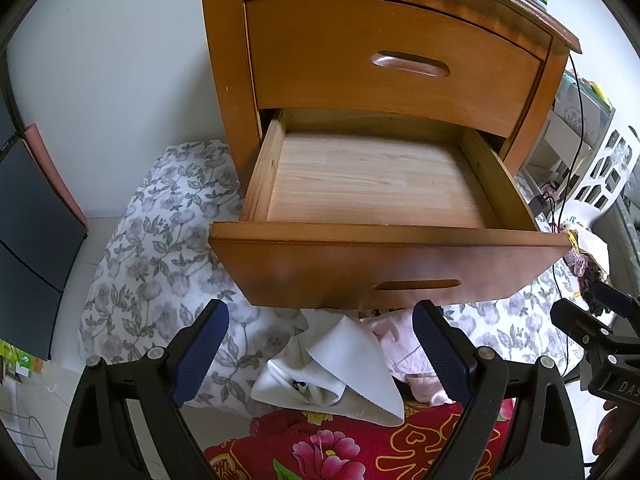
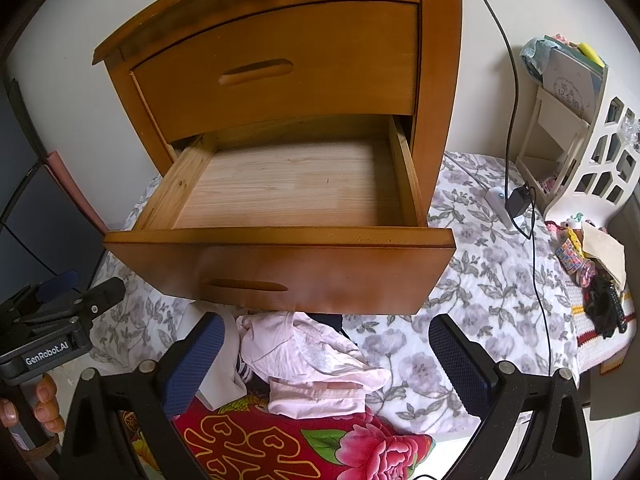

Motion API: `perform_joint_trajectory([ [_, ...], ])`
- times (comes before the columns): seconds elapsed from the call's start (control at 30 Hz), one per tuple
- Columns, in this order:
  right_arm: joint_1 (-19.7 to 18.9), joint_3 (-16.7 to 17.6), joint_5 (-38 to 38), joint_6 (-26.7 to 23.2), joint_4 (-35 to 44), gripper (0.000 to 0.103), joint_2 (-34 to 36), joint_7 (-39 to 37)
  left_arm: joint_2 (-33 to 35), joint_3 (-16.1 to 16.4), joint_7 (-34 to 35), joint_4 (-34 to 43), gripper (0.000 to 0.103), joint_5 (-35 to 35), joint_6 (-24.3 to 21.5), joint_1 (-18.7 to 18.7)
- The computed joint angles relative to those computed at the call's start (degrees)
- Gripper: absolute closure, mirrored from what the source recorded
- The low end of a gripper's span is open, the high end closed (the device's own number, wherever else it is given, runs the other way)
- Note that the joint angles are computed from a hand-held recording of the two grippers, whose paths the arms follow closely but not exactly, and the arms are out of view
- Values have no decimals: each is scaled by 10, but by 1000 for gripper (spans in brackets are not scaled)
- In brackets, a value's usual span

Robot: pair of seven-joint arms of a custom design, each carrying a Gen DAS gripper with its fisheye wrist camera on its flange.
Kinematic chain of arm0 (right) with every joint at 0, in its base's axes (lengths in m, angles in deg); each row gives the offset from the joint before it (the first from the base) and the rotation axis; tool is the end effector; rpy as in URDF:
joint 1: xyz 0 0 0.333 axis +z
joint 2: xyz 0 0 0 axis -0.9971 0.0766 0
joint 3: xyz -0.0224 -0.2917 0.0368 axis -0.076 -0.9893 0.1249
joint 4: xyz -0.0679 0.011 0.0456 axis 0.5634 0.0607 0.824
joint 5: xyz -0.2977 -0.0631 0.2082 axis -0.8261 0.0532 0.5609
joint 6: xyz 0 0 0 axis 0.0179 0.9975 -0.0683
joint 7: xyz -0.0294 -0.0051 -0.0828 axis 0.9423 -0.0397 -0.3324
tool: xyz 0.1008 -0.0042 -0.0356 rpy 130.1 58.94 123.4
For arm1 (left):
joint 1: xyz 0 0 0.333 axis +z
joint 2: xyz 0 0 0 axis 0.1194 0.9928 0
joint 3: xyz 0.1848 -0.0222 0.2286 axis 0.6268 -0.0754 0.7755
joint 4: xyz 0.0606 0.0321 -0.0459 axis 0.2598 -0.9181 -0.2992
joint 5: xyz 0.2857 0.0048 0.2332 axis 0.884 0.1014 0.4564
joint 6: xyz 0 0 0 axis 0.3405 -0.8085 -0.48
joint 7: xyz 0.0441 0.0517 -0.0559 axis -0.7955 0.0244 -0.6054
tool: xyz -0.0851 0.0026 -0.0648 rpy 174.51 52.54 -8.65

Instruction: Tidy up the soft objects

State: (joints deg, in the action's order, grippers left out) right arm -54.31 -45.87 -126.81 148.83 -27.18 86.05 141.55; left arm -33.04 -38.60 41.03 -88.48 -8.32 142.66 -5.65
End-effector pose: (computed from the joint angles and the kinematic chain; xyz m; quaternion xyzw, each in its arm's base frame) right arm 0.4389 0.3744 0.4699 -0.5696 0.7649 -0.2079 0.2174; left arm 0.5515 -0.2317 0.4695 -0.5587 0.7738 -0.2495 0.1639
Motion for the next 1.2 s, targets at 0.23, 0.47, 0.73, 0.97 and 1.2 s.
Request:
perform_joint_trajectory([
  [0.23,1,0,0,-1,1,0,0,1,-2,0,0,0,10,-2,-3,0],
  [0.47,0,0,0,0,1,0,0,0,-1,0,2,0,10,-3,-3,1],
  [0.73,1,0,1,-2,2,0,1,0,-2,0,0,-3,10,-2,-3,1],
  [0.97,1,0,1,-1,2,0,1,-1,-4,-1,0,-4,10,-3,-3,1],
  [1.2,1,0,1,-2,2,0,1,-1,-8,-1,1,-11,10,-4,-1,2],
])
